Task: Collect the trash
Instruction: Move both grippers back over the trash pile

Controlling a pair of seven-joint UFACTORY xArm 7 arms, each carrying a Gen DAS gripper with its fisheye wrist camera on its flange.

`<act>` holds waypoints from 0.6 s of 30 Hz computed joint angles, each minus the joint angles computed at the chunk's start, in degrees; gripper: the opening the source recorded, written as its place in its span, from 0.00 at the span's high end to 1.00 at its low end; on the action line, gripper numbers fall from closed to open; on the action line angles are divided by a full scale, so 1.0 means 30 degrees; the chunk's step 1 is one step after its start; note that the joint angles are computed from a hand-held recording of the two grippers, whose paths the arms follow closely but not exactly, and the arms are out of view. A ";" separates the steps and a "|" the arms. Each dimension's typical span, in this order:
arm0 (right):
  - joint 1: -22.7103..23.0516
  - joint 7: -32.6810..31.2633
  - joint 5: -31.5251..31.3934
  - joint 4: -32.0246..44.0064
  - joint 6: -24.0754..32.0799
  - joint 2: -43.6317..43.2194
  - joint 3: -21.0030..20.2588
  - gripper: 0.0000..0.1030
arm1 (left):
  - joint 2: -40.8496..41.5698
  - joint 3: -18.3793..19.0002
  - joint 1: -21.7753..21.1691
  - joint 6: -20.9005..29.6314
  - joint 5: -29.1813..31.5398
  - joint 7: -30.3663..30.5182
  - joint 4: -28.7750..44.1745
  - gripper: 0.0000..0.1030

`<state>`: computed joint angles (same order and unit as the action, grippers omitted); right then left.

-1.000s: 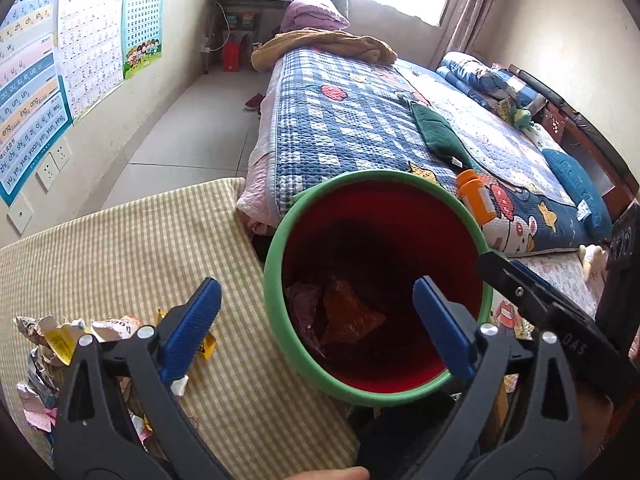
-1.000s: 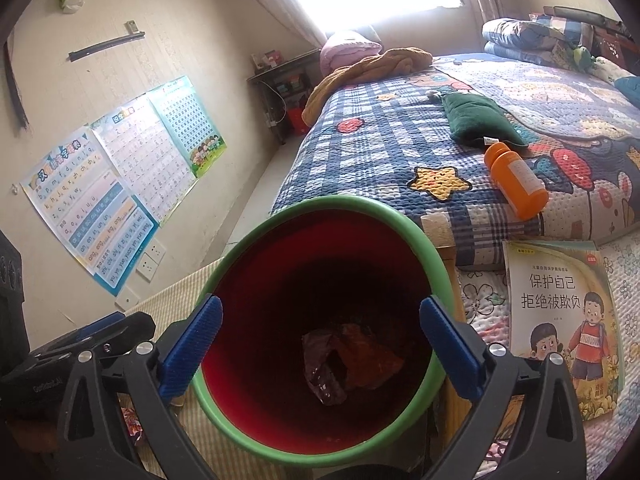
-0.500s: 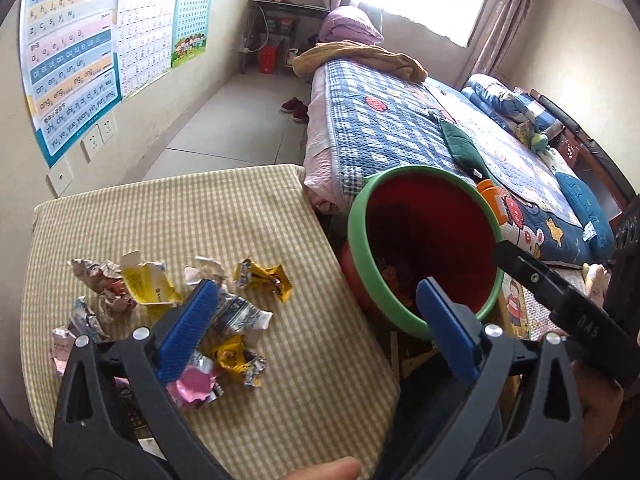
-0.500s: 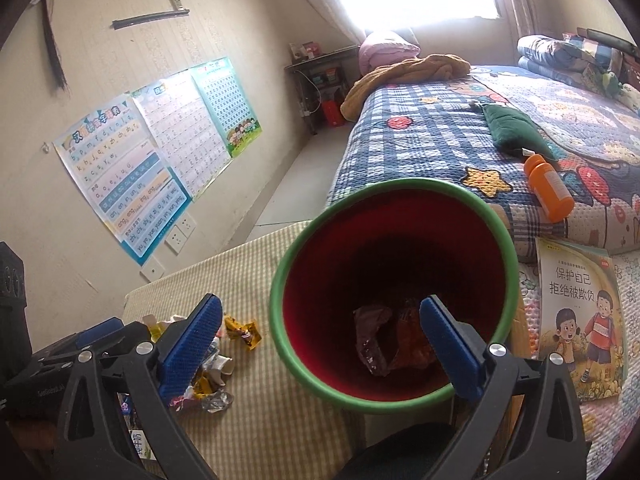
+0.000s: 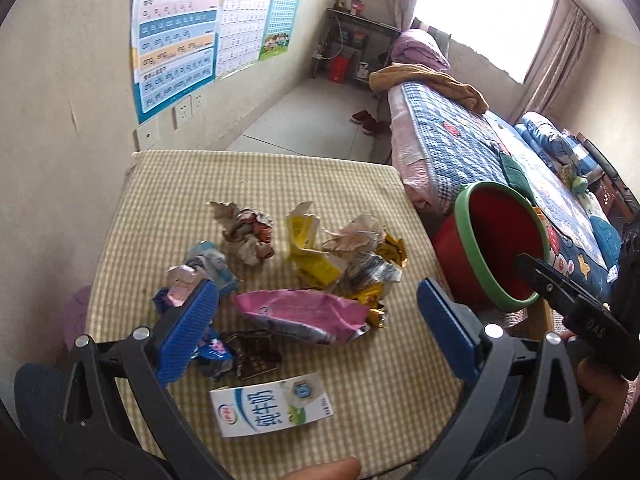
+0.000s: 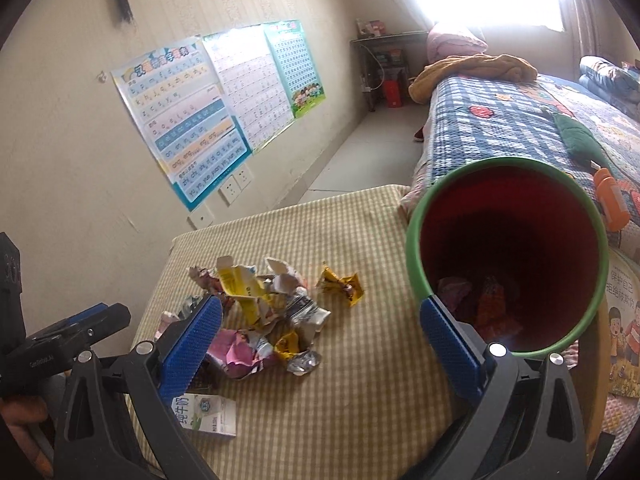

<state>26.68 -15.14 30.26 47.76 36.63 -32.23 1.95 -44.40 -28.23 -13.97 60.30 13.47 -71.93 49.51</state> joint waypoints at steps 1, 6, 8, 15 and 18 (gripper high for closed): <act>0.0113 0.0099 -0.0051 -0.0091 0.0162 -0.0016 0.0214 0.07 | -0.0482 0.0127 -0.0176 0.0341 -0.0192 -0.0108 -0.0344 0.06; 0.0753 0.0189 -0.0236 -0.0278 0.0791 0.0320 0.1000 0.07 | -0.2890 0.0549 -0.0703 0.1506 -0.1209 -0.0706 -0.2059 0.05; 0.0972 0.0256 -0.0204 -0.0352 0.0877 0.0440 0.1170 0.07 | -0.3668 0.0579 -0.0769 0.1977 -0.1510 -0.0838 -0.2545 0.06; 0.1167 0.0787 -0.0429 -0.0675 0.1238 0.1070 0.1562 0.07 | -0.5666 0.1037 -0.0949 0.2501 -0.2652 -0.1125 -0.4449 0.06; 0.1055 0.1039 -0.0858 -0.0746 0.0868 0.1320 0.1887 0.07 | -0.6070 0.1163 -0.0831 0.2433 -0.2759 -0.1011 -0.4945 0.06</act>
<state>29.84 -12.03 27.69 45.52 39.23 -28.27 7.61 -62.61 -24.74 -16.46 67.60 5.19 -74.97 34.67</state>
